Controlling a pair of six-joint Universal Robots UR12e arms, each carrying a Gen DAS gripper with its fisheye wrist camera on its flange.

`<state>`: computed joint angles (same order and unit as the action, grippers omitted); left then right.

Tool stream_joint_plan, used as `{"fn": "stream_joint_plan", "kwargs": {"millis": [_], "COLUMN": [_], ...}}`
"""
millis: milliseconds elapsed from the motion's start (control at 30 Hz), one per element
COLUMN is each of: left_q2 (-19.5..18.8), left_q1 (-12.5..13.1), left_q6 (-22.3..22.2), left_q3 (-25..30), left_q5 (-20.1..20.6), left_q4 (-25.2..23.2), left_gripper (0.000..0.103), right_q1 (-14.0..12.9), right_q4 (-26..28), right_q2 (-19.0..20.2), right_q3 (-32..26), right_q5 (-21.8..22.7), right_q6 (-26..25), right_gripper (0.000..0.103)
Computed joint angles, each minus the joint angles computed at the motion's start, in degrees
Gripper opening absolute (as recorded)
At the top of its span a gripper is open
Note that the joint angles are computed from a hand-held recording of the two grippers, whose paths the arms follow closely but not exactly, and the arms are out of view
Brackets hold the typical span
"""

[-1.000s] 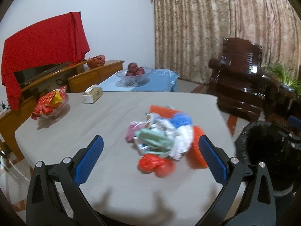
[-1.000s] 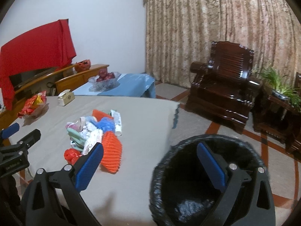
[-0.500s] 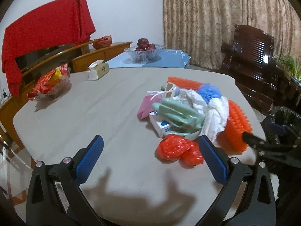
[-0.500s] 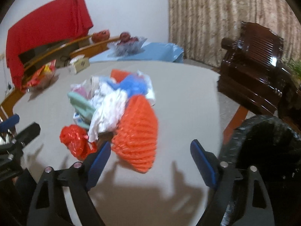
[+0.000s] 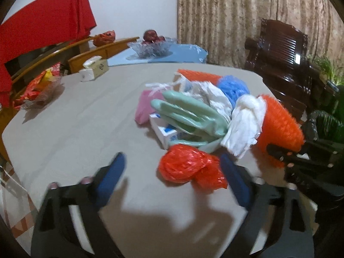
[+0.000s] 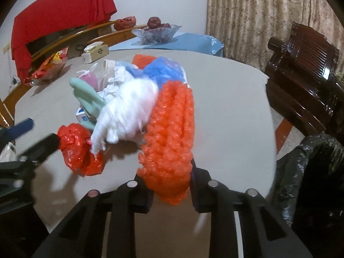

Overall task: Collect trash
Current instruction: 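Grasp the orange mesh net with the right gripper while the left gripper grasps the red plastic bag, then carry the orange net and red bag over the bin and release both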

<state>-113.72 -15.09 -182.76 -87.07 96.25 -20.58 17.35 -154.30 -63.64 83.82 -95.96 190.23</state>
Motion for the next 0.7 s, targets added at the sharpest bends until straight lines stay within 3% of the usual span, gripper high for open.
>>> {"fn": "stream_joint_plan", "kwargs": {"millis": [133,233,467,700], "left_q2": [-1.2,-1.6,-0.9,1.3], "left_q1": [-0.1,0.2,0.5,0.4], "left_q6": [-0.1,0.1,-0.3,-0.6], "left_q3": [0.9,1.4,0.5,-1.3], "left_q5": [-0.7,-2.4,-3.6,-2.8], "left_q4": [-1.7,-3.4,-1.7,1.5], "left_gripper": [0.069,0.057,0.037,0.029], "right_q1": [-0.2,-0.2,-0.2,-0.3], "right_q4": [-0.1,-0.1,-1.0,-3.7], "right_q2": [-0.4,-0.6,-1.6,-3.5], "right_q3": [0.4,0.6,1.3,2.8], "right_q5": [-0.4,-0.3,-0.2,-0.8], "right_q6": [0.0,0.0,0.3,0.7], "right_gripper": [0.027,0.027,0.027,0.027]}}
